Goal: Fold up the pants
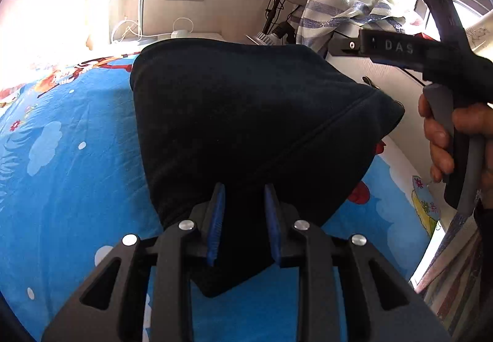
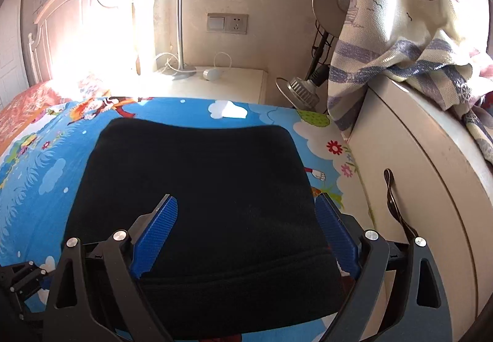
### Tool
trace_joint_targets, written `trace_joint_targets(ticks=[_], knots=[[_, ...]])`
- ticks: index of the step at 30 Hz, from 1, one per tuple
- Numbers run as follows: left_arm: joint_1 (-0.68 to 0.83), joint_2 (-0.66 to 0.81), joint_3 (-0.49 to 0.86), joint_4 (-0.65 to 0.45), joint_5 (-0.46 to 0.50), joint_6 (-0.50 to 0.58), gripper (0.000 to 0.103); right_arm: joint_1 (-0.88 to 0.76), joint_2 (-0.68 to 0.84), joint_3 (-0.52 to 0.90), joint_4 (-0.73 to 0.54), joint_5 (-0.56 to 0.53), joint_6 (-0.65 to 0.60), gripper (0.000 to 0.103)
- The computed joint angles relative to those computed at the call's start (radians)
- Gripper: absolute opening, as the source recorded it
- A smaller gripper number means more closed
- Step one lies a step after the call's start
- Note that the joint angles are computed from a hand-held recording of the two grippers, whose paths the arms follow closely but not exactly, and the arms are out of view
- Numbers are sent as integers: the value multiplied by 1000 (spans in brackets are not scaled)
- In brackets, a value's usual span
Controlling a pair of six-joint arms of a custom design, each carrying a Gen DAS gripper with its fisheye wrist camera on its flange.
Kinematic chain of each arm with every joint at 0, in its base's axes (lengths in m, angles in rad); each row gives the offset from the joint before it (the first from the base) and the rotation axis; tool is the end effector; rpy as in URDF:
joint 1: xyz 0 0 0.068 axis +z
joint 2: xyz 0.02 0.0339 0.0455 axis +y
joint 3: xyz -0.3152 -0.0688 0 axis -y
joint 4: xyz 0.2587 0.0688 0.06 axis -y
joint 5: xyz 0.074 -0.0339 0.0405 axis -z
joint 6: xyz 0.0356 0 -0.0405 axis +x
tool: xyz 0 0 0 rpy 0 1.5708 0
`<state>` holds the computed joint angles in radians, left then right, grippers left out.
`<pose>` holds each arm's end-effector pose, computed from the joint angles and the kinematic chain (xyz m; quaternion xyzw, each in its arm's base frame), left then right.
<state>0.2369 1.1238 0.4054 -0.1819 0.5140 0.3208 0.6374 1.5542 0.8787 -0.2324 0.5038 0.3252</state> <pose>0.1822 0.0260 0.1904 0.1219 0.9090 -0.1432 0.3720 0.2665 0.1760 0.2308 -0.0622 0.9172 -0.0630 0.3884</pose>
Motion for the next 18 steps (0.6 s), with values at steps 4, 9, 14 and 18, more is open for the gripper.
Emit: trace_joint_targets(ticks=[4, 9, 14, 18], knots=[[31, -13, 29, -34, 23, 4, 25, -21, 9, -126, 144, 2, 8, 90], [26, 3, 127, 34, 23, -86, 25, -48, 24, -137, 177, -37, 55, 96], [-49, 248, 232, -30, -66, -17, 27, -115, 15, -176, 232, -182, 108, 97], [-37, 230, 317, -45, -59, -29, 27, -107, 21, -176, 242, -166, 112, 97]])
